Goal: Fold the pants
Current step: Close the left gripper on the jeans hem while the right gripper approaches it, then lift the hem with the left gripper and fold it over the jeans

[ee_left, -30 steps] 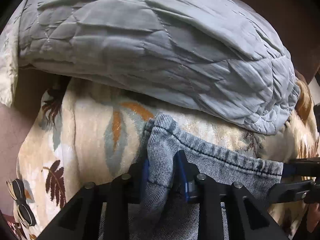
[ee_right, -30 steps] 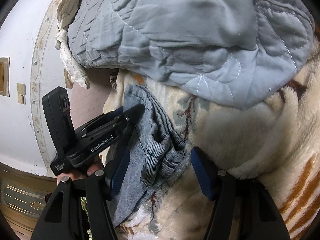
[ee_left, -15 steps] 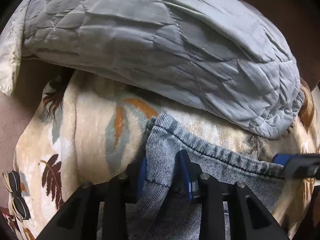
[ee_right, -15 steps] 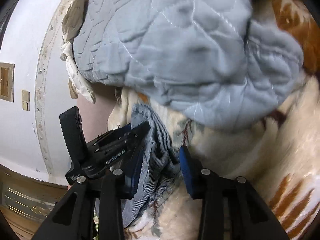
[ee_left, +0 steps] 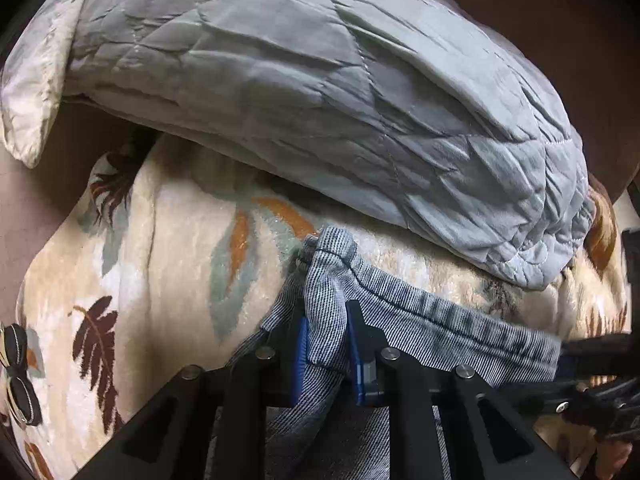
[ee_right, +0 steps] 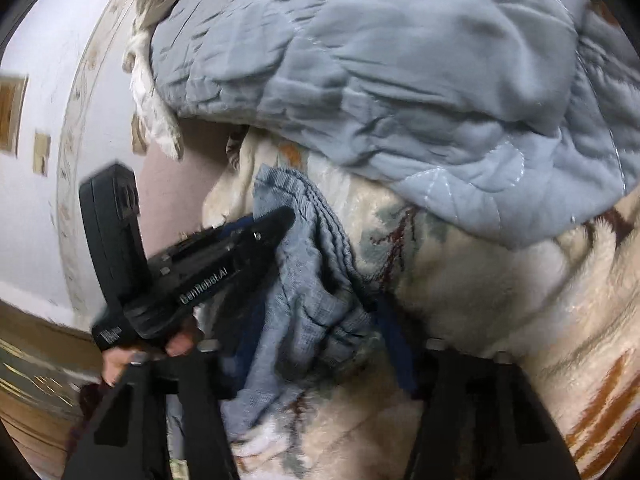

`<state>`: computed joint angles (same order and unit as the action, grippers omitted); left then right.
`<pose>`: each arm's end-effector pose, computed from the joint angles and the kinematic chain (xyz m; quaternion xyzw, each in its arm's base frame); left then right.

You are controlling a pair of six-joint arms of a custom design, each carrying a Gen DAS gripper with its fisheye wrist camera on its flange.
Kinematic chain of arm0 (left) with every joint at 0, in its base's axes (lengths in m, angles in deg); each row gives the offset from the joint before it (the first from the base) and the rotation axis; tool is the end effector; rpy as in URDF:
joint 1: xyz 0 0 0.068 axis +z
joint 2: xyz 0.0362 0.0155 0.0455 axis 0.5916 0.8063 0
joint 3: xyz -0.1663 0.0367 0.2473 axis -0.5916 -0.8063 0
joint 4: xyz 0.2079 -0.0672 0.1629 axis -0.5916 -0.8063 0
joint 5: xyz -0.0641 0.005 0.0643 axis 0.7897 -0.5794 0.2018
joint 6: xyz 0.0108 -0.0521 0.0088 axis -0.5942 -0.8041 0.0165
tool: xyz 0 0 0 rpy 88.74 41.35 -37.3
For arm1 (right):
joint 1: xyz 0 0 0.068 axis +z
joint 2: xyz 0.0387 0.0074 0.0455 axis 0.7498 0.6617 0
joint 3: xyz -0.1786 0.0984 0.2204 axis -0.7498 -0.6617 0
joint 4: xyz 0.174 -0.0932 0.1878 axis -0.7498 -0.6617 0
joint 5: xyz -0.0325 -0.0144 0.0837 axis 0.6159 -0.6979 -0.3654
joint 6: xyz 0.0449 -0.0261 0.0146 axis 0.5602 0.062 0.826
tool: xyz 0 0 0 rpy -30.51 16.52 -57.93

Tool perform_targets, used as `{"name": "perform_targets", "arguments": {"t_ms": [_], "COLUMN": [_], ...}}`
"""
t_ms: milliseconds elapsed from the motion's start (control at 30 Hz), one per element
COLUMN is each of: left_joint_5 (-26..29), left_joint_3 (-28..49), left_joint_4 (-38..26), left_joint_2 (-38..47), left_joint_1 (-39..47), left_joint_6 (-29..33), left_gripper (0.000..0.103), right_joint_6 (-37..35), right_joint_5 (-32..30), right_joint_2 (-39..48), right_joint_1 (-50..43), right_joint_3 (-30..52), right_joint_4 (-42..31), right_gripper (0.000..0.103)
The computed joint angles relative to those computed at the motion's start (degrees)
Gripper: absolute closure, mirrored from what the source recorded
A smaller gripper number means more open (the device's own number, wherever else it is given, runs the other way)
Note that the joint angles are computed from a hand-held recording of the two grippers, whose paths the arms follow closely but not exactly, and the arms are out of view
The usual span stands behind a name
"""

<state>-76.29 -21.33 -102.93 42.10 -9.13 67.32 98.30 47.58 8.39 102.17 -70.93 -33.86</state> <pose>0.2439 -0.2583 0.1905 0.5039 0.8289 -0.1626 0.1805 0.1034 0.1196 0.1371 0.3343 0.8473 0.3062 0.2767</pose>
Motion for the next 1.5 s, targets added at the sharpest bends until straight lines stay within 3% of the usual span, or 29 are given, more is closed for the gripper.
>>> {"name": "perform_targets", "arguments": {"t_ms": [233, 500, 633, 833, 1033, 1133, 1233, 1333, 1400, 1467, 1500], "left_joint_5": [6.2, 15.6, 20.5, 31.2, 36.3, 37.6, 36.7, 32.5, 30.8, 31.6, 31.7], "left_joint_3": [-4.9, -9.0, -9.4, -7.1, -7.3, -8.3, -9.5, -11.1, -10.3, -9.1, -9.0], "left_joint_4": [2.4, -0.3, -4.7, -13.1, -20.3, -25.3, -26.5, -21.7, -19.7, -20.8, -21.1], "left_joint_2": [-4.9, -14.9, -20.1, -23.5, -19.7, -16.6, -13.6, -11.0, -8.2, -6.8, -7.4], "left_joint_1": [4.7, 14.2, 21.3, 36.7, 52.8, 62.1, 67.9, 71.9, 74.6, 77.4, 78.6], "left_joint_6": [0.2, 1.2, 3.9, 10.7, 20.5, 29.1, 33.4, 32.2, 30.2, 31.0, 31.4], "left_gripper": [0.086, 0.086, 0.086, 0.086, 0.086, 0.086, 0.082, 0.064, 0.041, 0.041, 0.041], "right_joint_6": [-2.1, -4.3, -4.1, -11.6, -19.4, -23.6, -28.4, -30.3, -30.9, -32.5, -33.4], "right_joint_5": [9.4, 18.5, 24.7, 27.6, 22.9, 19.6, 14.6, 9.9, 4.1, -3.1, -4.3], "right_joint_2": [-2.0, 1.6, 5.7, 15.9, 27.9, 34.5, 42.5, 50.2, 54.8, 56.4, 55.6], "right_joint_1": [7.1, 14.3, 19.9, 22.7, 21.6, 21.8, 21.6, 21.2, 20.0, 18.9, 18.7], "right_joint_3": [5.3, 13.4, 19.1, 30.0, 40.3, 46.7, 54.6, 61.4, 65.8, 66.3, 65.6], "right_joint_4": [-6.7, -12.2, -15.3, -15.2, -12.9, -13.1, -14.3, -17.3, -20.6, -19.8, -19.3], "right_gripper": [0.082, 0.082, 0.082, 0.082, 0.082, 0.082, 0.082, 0.078, 0.064, 0.05, 0.05]}}
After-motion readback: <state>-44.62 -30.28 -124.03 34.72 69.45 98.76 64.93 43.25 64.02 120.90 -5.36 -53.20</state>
